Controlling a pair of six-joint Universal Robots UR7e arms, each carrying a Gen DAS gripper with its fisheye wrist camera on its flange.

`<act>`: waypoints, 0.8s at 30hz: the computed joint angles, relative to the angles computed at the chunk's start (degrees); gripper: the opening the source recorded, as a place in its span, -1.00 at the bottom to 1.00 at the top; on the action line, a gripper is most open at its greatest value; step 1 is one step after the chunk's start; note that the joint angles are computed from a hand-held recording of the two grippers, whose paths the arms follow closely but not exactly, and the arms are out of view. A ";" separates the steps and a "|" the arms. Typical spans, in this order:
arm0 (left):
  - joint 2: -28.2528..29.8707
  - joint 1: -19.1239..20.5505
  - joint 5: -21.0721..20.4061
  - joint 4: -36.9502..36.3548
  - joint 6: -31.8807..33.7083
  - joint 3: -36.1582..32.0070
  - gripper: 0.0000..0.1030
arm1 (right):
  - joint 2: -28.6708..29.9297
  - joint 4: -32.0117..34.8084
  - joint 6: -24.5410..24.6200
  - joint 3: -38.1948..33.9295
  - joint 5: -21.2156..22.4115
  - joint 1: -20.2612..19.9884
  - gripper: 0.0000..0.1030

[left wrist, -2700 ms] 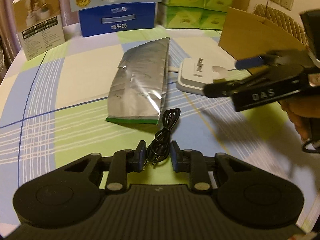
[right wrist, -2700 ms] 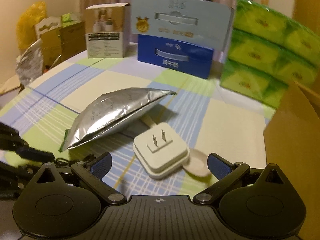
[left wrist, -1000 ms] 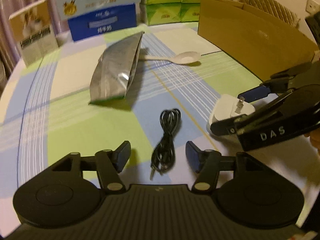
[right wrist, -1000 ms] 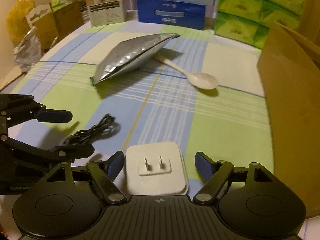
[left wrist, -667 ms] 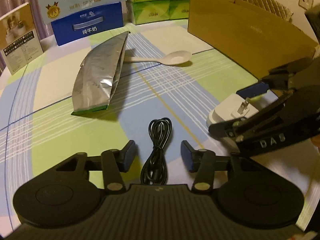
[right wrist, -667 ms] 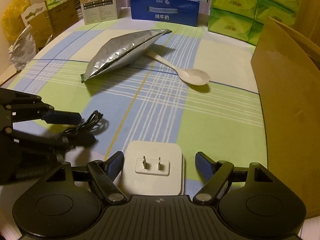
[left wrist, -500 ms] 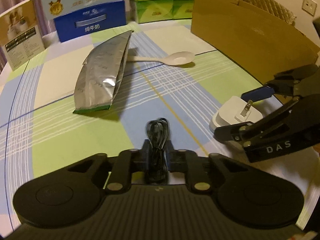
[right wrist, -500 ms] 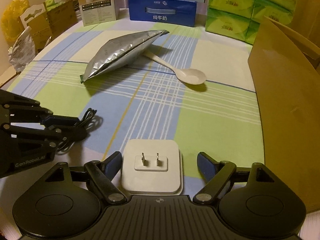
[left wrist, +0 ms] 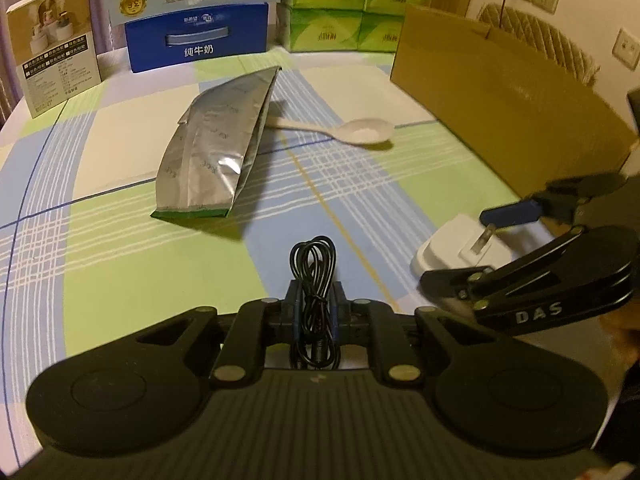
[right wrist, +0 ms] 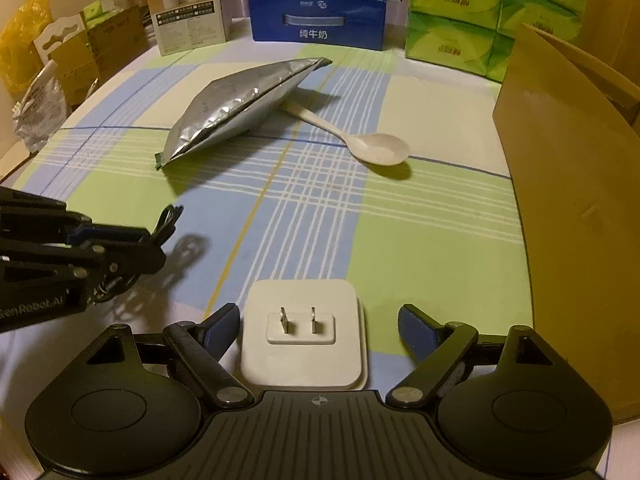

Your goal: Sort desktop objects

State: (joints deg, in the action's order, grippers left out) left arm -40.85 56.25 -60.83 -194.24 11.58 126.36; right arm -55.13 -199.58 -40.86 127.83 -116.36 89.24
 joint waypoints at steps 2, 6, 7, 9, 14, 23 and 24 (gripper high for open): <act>-0.24 0.03 -0.47 -0.20 -0.27 -0.03 -0.81 | 0.02 0.59 -0.20 -0.04 -0.04 0.06 0.62; -0.31 0.08 -0.45 0.30 -0.34 -0.18 -0.81 | 0.44 -0.14 -0.85 0.07 -0.54 0.31 0.62; -0.30 0.07 -0.37 0.47 -0.35 -0.17 -0.81 | 0.38 0.02 -0.66 0.08 -0.50 0.26 0.61; -0.36 0.05 -0.13 0.58 -0.43 -0.09 -0.81 | 0.31 0.52 -0.53 0.07 -0.82 0.31 0.38; -0.49 -0.21 -0.04 0.36 -0.46 0.12 -0.81 | 0.32 -3.43 0.24 0.63 1.20 0.31 0.20; -0.64 -1.23 0.44 0.15 -0.14 0.38 -0.81 | -0.01 -5.75 2.68 0.63 3.56 0.68 0.20; -0.61 -1.43 0.63 0.22 -0.20 0.41 -0.81 | -0.09 -6.06 2.88 0.73 3.86 0.79 0.20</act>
State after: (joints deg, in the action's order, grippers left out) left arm -41.46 54.82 -60.20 -194.02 11.37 126.78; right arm -55.22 -205.65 -37.98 128.56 -112.50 90.03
